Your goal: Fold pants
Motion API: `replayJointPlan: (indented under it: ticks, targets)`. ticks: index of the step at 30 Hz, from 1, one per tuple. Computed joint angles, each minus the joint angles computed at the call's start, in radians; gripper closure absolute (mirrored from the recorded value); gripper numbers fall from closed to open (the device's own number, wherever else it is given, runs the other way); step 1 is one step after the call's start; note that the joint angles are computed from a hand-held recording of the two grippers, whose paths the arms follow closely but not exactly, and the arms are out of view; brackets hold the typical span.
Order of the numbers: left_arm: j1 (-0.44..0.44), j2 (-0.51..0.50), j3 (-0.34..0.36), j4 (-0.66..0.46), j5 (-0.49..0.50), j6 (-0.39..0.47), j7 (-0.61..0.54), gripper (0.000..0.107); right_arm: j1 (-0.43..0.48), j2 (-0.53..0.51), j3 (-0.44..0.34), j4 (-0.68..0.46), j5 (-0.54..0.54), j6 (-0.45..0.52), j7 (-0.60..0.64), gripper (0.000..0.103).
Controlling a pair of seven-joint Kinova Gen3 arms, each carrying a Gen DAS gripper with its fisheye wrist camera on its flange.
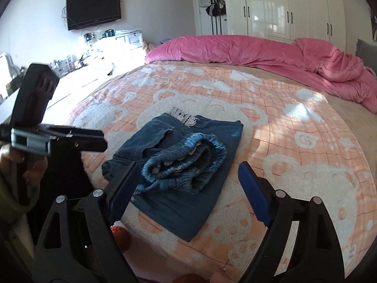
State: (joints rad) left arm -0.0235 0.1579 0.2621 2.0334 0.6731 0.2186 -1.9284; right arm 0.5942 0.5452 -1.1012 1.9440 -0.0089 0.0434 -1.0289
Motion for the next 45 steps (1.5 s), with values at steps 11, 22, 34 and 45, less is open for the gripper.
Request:
replayJointPlan:
  ticks: [11, 22, 34, 45]
  targets:
    - [0.048, 0.140, -0.112, -0.198, -0.273, 0.141, 0.228, 0.033, -0.257, -0.084, 0.133, 0.060, 0.126, -0.033, 0.112, 0.036]
    - [0.068, 0.289, -0.101, -0.340, -0.388, 0.174, 0.291, 0.066, -0.718, -0.093, 0.563, -0.058, 0.235, 0.041, 0.121, 0.097]
    - [-0.022, 0.300, -0.009, -0.301, -0.322, 0.113, 0.192, 0.063, -0.544, -0.037, 0.416, -0.059, -0.027, 0.158, 0.335, 0.103]
    - [-0.074, 0.296, 0.042, -0.274, -0.269, 0.086, 0.159, 0.060, -0.442, -0.007, 0.332, -0.082, -0.223, 0.227, 0.489, 0.082]
